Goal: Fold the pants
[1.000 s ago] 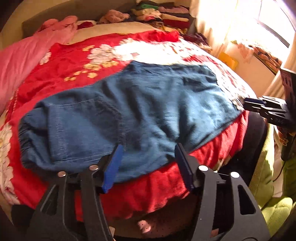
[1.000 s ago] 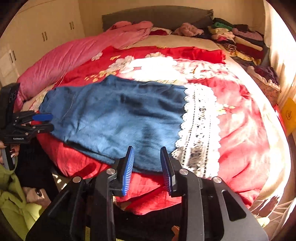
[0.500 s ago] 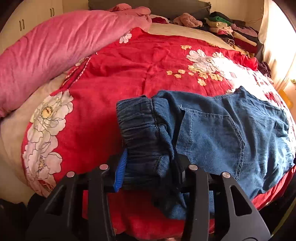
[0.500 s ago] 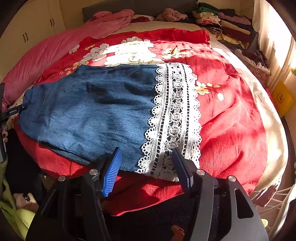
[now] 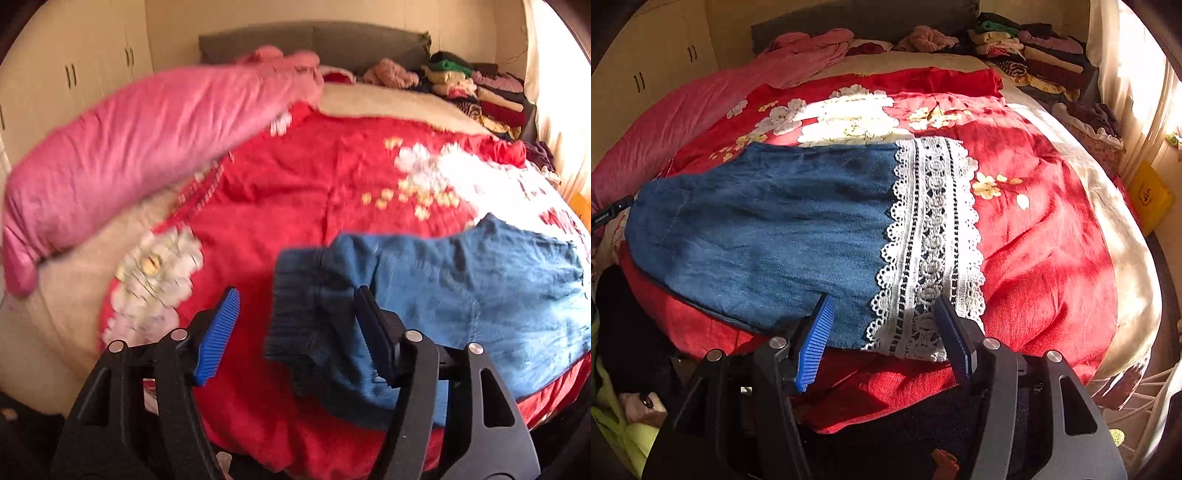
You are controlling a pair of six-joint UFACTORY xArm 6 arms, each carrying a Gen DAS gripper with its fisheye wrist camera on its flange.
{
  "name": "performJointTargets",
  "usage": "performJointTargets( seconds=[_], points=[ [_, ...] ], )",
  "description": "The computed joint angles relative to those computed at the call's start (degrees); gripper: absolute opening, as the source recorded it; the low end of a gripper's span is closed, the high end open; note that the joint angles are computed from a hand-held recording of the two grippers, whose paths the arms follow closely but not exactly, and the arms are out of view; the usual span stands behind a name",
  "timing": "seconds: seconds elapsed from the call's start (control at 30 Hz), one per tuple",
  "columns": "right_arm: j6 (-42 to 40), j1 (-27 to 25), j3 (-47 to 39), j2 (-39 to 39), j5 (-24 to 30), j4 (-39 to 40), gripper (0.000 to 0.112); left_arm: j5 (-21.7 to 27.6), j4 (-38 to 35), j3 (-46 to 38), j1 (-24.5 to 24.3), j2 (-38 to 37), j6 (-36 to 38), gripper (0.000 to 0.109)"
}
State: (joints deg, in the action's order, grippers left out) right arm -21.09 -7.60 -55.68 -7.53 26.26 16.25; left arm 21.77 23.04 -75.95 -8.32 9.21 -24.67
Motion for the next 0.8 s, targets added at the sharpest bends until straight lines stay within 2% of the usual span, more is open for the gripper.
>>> performJointTargets(
  seconds=[0.03,0.07,0.13,0.27,0.3,0.47,0.57,0.67,0.73,0.8],
  points=[
    [-0.5,0.5,0.2,-0.4,-0.8,0.6,0.055,-1.0,-0.8,0.6,-0.3,-0.9,0.8,0.065],
    [-1.3,0.9,0.1,-0.6,-1.2,1.5,0.055,-2.0,-4.0,1.0,-1.1,-1.5,3.6,0.070],
    [-2.5,1.7,-0.6,-0.2,-1.5,3.4,0.056,-2.9,-12.8,1.1,-3.0,-1.9,11.9,0.073],
    [-2.0,2.8,-2.6,1.9,-0.8,4.2,0.056,-0.1,-29.6,-2.8,-8.0,1.3,28.0,0.079],
    [-1.8,2.9,-3.0,2.5,-0.4,4.1,0.056,1.0,-31.4,-3.9,-9.0,2.3,29.8,0.079],
    [2.3,2.6,-4.3,5.7,3.1,1.2,0.056,4.2,-36.3,-7.5,-12.9,7.3,36.2,0.080],
    [1.2,2.5,-3.7,6.3,2.2,1.9,0.056,6.1,-33.4,-7.8,-13.4,9.6,34.4,0.080],
    [-0.9,2.8,-3.4,6.0,2.2,3.5,0.064,7.4,-31.6,-8.2,-13.1,11.5,33.5,0.080],
    [-2.0,2.8,-3.0,5.3,1.9,4.4,0.064,8.0,-31.9,-8.2,-12.9,11.0,34.2,0.080],
    [-4.6,2.2,-2.9,4.2,1.5,8.1,0.064,8.8,-35.2,-9.1,-12.5,10.5,36.2,0.080]
  ],
)
